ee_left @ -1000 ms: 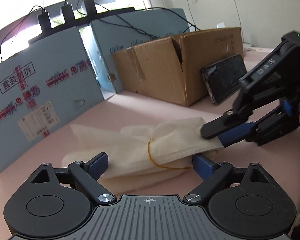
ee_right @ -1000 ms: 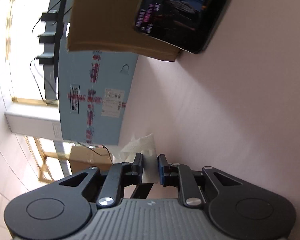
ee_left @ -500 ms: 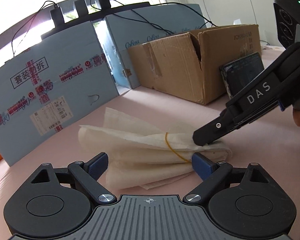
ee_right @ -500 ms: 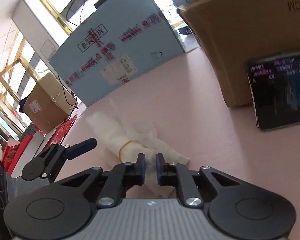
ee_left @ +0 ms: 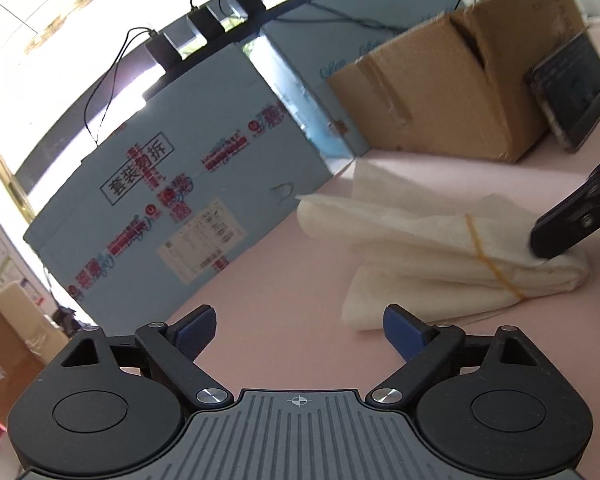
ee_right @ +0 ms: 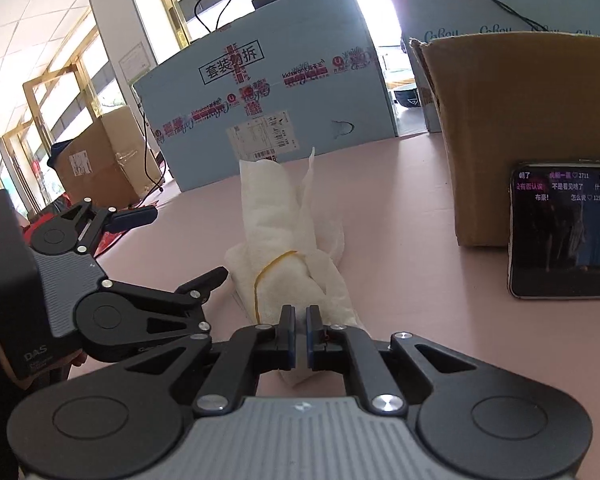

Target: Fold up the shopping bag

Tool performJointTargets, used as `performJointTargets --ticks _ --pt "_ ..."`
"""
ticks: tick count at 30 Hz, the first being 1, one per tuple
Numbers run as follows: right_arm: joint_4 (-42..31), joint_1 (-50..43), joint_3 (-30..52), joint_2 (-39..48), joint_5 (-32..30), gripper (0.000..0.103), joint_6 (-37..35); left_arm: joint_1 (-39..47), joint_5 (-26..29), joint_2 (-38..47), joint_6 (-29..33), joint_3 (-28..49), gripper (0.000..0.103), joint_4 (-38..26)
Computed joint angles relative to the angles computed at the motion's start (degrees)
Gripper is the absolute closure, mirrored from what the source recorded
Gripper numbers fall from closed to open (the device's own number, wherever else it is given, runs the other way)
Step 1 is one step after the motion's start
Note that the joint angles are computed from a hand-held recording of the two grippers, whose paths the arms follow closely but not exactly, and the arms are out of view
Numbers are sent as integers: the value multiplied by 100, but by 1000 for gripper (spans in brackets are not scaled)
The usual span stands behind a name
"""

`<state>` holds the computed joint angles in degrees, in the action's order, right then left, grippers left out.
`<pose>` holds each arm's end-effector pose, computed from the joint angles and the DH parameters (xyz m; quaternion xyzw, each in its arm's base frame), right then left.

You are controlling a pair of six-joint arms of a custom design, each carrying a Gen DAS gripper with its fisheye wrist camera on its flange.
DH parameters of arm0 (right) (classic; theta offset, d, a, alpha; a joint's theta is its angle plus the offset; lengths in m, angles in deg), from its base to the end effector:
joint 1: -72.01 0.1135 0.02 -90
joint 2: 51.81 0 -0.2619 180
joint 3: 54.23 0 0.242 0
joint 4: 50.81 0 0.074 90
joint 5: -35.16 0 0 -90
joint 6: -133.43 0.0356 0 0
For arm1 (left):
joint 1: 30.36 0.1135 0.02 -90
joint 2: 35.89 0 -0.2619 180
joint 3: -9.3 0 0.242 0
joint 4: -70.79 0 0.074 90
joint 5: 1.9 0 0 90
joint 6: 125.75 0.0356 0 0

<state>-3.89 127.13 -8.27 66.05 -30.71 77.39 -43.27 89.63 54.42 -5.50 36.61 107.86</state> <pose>0.1916 0.2494 0.0700 -0.0410 0.8313 0.2430 0.4982 0.2238 -0.0523 0.1119 0.3184 0.7856 0.0688 0.5260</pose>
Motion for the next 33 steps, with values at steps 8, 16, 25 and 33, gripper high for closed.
performJointTargets --ticks 8,16,25,33 --pt "273 -30 -27 141 -39 99 -126 -930 -606 593 -342 412 9 -193" --pt "966 -17 -281 406 -61 100 -195 -1312 -1482 1246 -165 954 7 40" --pt "1305 -157 -553 476 -340 100 -237 -545 -1410 1381 563 942 13 764" --pt "1046 -173 -572 229 -292 97 -362 -254 762 -121 854 620 12 -926"
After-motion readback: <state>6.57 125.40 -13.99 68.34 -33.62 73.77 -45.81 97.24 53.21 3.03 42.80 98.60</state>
